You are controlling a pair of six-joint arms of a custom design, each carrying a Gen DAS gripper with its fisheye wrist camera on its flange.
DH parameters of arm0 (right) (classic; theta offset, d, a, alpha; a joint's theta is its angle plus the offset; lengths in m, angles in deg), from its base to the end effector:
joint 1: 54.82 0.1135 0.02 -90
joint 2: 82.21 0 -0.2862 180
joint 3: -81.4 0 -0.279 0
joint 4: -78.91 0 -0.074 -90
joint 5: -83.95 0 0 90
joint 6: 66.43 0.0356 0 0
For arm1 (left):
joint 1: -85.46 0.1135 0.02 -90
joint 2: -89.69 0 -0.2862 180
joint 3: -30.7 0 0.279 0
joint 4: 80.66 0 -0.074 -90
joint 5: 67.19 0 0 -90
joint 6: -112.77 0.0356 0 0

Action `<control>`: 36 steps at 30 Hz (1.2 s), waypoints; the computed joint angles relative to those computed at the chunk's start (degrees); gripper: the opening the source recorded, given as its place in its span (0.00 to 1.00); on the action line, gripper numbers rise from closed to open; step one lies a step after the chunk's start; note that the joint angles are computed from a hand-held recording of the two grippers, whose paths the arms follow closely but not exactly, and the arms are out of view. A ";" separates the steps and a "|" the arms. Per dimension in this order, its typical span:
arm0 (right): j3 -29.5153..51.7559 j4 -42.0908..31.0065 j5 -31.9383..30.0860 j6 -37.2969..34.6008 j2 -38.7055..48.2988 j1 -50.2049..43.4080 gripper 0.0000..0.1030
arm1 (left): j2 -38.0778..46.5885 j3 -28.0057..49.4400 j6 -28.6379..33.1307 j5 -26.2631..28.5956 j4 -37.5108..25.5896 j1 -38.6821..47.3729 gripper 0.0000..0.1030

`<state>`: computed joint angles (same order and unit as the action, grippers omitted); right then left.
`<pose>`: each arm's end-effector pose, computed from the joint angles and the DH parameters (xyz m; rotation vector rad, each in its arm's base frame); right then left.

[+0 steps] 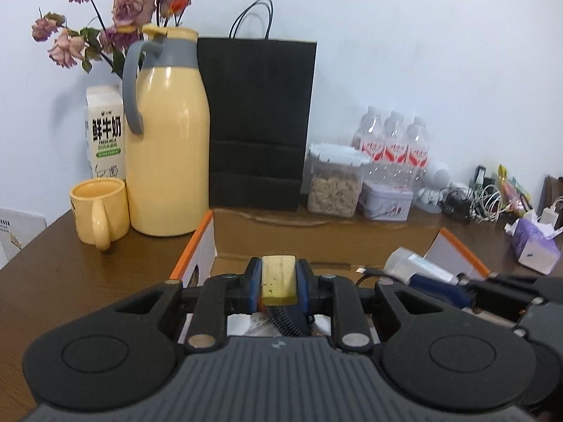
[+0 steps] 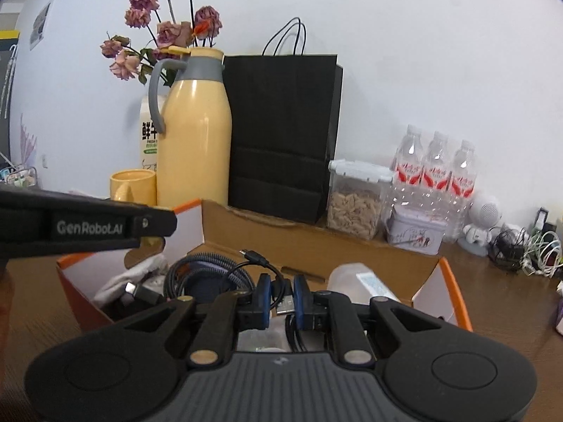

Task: Organize objects
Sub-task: 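Carry the sponge and cable into the box and open both tools, then lift both open tools out of the box back over the table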

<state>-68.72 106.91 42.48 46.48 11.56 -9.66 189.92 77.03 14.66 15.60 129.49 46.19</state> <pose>0.1886 0.1518 0.0914 0.0634 1.9723 -0.1687 0.2624 -0.2088 0.1257 0.4587 1.9519 -0.4097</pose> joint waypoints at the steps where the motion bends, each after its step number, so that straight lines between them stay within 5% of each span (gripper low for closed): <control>1: -0.07 0.04 0.38 -0.13 -0.02 0.12 0.12 | 0.24 -0.03 0.11 -0.15 0.14 0.00 0.21; 6: -1.19 -0.63 0.88 1.08 -1.50 0.88 0.12 | 0.28 -1.60 0.57 -2.29 2.59 -0.79 0.25; 9: -1.83 -1.44 2.50 2.23 -2.44 1.95 0.22 | -0.43 -3.17 0.51 -2.98 4.75 -0.93 0.47; 12: -2.99 -1.73 3.56 3.39 -3.87 2.71 0.51 | -1.47 -4.74 0.27 -4.37 7.17 -1.12 0.64; 15: -4.31 -0.92 5.03 4.33 -5.07 3.42 0.79 | -2.20 -6.11 -0.43 -5.76 9.63 -1.16 0.93; 17: -5.12 0.39 6.03 4.76 -5.31 3.75 0.98 | -2.53 -6.72 -0.72 -6.66 10.79 -1.29 1.00; 36: -7.67 -5.96 12.44 10.27 -11.46 9.77 1.00 | -7.98 -12.64 -1.32 -5.83 12.76 -1.09 1.00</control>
